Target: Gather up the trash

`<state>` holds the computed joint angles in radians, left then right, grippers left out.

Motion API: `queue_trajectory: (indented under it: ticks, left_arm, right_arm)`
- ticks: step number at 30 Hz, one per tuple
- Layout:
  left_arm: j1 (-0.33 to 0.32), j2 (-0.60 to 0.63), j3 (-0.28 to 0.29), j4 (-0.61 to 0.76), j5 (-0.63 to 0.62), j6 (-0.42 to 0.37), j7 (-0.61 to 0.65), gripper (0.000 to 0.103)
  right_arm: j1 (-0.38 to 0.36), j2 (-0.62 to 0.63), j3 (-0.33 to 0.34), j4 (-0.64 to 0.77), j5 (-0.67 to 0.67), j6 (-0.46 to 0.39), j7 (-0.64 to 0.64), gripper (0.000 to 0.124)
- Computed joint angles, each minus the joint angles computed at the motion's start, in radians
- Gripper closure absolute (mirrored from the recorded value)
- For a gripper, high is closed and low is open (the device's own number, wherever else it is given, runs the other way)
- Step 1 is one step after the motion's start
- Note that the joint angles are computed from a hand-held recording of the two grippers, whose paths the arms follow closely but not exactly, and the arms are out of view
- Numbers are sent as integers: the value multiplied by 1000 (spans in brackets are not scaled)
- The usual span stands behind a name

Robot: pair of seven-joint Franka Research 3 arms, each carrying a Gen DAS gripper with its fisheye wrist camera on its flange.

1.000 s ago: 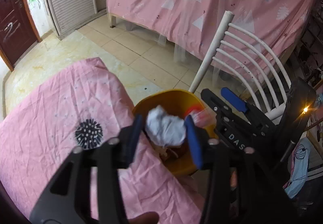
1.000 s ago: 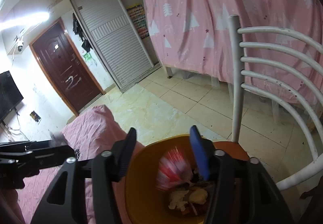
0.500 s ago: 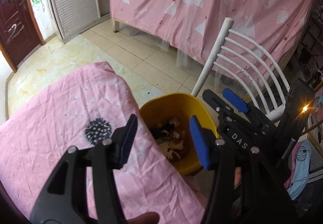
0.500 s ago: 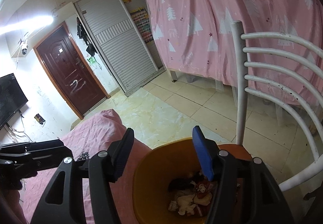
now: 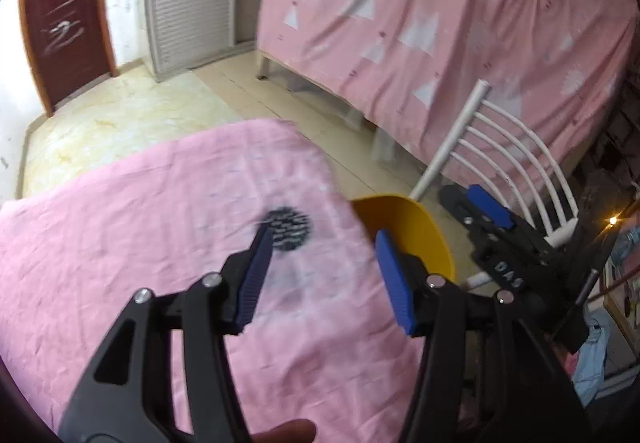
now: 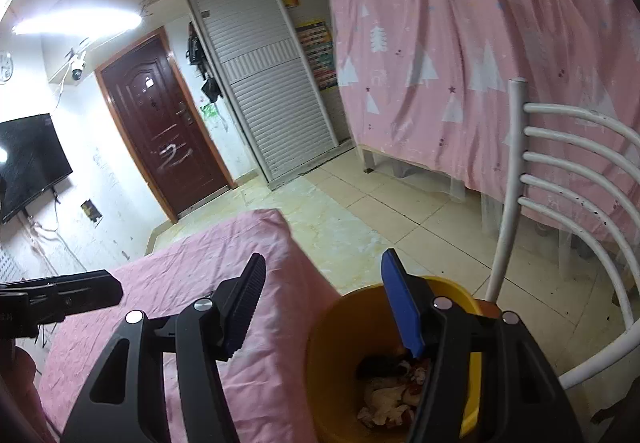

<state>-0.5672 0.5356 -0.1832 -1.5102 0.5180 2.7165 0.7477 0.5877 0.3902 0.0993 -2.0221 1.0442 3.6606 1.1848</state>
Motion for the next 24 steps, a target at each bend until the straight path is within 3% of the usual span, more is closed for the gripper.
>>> queue_trajectory:
  ticks: [2,4,10,16,19,21,24]
  left_arm:
    - [-25,-44,52,-64,60,19,-78,44]
    - [-46,-93,99,-136,150,36,-178,42]
    - [-57,-236,181,-333,428,56,-511,36]
    - [-25,-348,190,-475,659,15,-781,30]
    - [2,-387,173,-524,743,-21,-872,25]
    - [21,-417,159,-561,804,-54,-940,23]
    - [52,-451,131,-609,863,-110,-1011,21]
  right_arm:
    - [25,12,-8,27,33,-5,-42,69]
    - [55,26,-15,64,84,-5,-108,65]
    - [87,53,10,129,111,-12,-186,59]
    - [126,97,25,221,152,-46,-282,52]
    - [173,132,0,301,239,-81,-388,50]
    - [208,168,-20,397,392,-108,-565,49]
    - [186,222,40,528,561,-91,-803,46]
